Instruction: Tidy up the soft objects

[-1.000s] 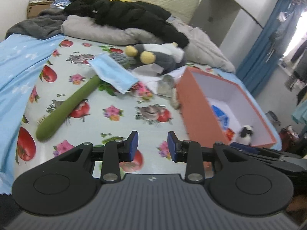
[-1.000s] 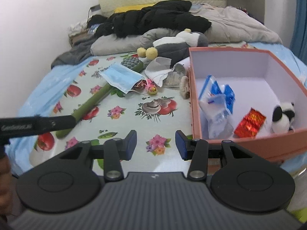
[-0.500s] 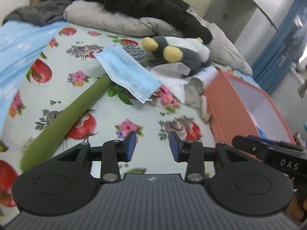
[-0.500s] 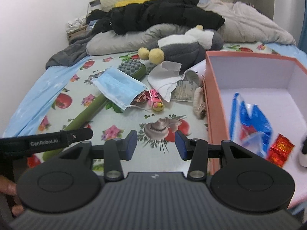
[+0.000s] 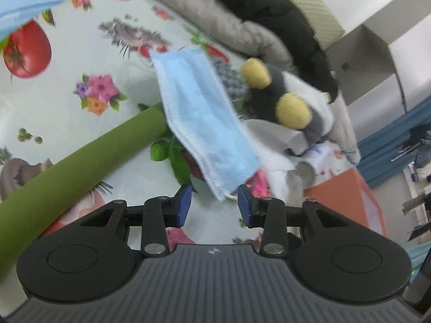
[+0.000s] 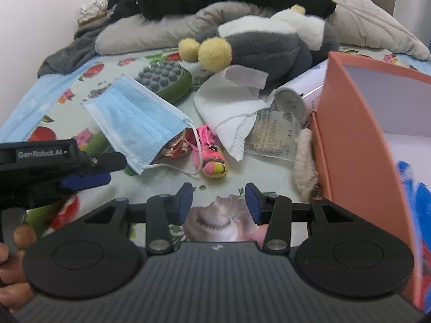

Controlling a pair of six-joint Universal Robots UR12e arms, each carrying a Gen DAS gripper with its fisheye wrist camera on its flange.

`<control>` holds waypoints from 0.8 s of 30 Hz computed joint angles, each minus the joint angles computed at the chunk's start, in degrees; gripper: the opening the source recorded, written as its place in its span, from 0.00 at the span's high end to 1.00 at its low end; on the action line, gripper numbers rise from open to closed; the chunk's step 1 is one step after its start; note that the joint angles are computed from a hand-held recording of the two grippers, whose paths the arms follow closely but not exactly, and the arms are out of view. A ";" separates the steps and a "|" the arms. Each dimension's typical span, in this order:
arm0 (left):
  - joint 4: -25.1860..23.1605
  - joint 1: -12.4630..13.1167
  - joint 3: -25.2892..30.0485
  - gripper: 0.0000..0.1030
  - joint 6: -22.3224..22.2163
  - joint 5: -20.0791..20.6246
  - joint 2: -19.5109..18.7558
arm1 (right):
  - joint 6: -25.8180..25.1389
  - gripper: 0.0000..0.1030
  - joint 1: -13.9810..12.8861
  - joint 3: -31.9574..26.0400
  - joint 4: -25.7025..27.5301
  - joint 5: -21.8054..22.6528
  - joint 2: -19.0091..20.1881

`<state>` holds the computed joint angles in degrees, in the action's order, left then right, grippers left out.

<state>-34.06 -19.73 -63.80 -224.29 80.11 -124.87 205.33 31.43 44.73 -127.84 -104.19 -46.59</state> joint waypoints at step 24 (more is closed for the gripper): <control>3.84 0.18 0.44 0.97 3.15 -2.60 -0.15 | -5.06 0.73 0.71 -1.84 -1.16 -2.52 1.28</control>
<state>-30.23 -19.56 -63.37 -221.14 77.51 -125.02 200.28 32.14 42.89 -128.99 -106.71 -45.31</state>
